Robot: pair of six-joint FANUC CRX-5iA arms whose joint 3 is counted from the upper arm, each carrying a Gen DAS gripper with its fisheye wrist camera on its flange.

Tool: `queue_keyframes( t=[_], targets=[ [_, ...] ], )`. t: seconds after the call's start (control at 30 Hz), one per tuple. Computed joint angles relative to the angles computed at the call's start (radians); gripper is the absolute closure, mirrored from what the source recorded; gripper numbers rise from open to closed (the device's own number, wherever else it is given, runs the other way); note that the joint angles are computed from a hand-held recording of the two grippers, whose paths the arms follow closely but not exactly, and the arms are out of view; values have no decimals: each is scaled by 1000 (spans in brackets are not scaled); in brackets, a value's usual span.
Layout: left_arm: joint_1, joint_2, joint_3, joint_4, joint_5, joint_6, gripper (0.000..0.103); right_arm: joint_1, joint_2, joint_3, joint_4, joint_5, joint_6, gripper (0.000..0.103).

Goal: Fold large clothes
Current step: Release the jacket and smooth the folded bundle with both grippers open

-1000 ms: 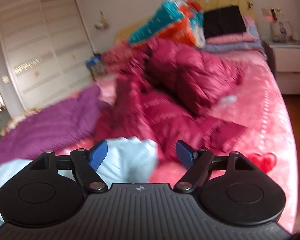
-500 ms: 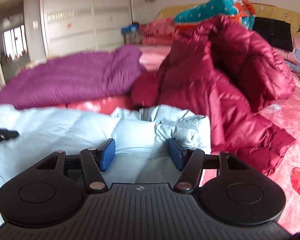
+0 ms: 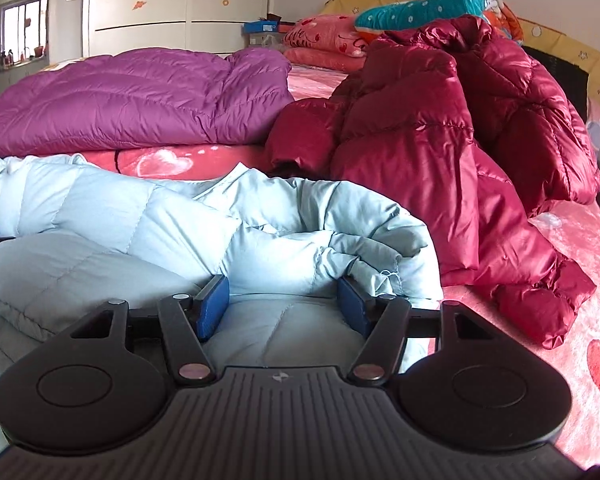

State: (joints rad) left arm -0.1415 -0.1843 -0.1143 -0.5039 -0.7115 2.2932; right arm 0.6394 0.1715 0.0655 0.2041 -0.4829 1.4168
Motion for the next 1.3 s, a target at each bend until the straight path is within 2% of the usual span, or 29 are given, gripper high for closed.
queue_keyframes(
  t=[0.13,0.27,0.3,0.4,0.43,0.5,0.63,0.8,0.97,1.17,1.3],
  targets=[
    [3,0,-5,1,13,4,63,20,-34,-75,79,47,-81,26],
    [-16,8,15,-30,-14,16,62,7,-39,-53,-21,39,-10,22],
    [-22,11,24,-36,-25,14,61,3,-43,-46,-59,36,21,16],
    [-54,23,73,-69,-102,10,55,-23,-68,-21,-183,7,86,2],
    [-75,27,96,-95,-144,20,52,-31,-87,-23,-210,-1,79,2],
    [-111,17,123,-129,-201,45,38,-51,-133,-36,-271,-10,87,0],
    [-161,-55,125,-138,-278,95,34,-78,-225,-76,-292,-53,109,0],
    [-204,-166,108,-94,-382,93,30,-161,-322,-68,-450,-188,250,0],
    [-249,-269,80,-56,-491,129,27,-286,-393,-29,-616,-388,343,0],
    [-337,-335,72,-44,-619,203,27,-387,-475,-25,-677,-602,365,0],
    [-402,-352,69,-47,-672,227,26,-456,-504,-16,-702,-723,344,0]
  ],
)
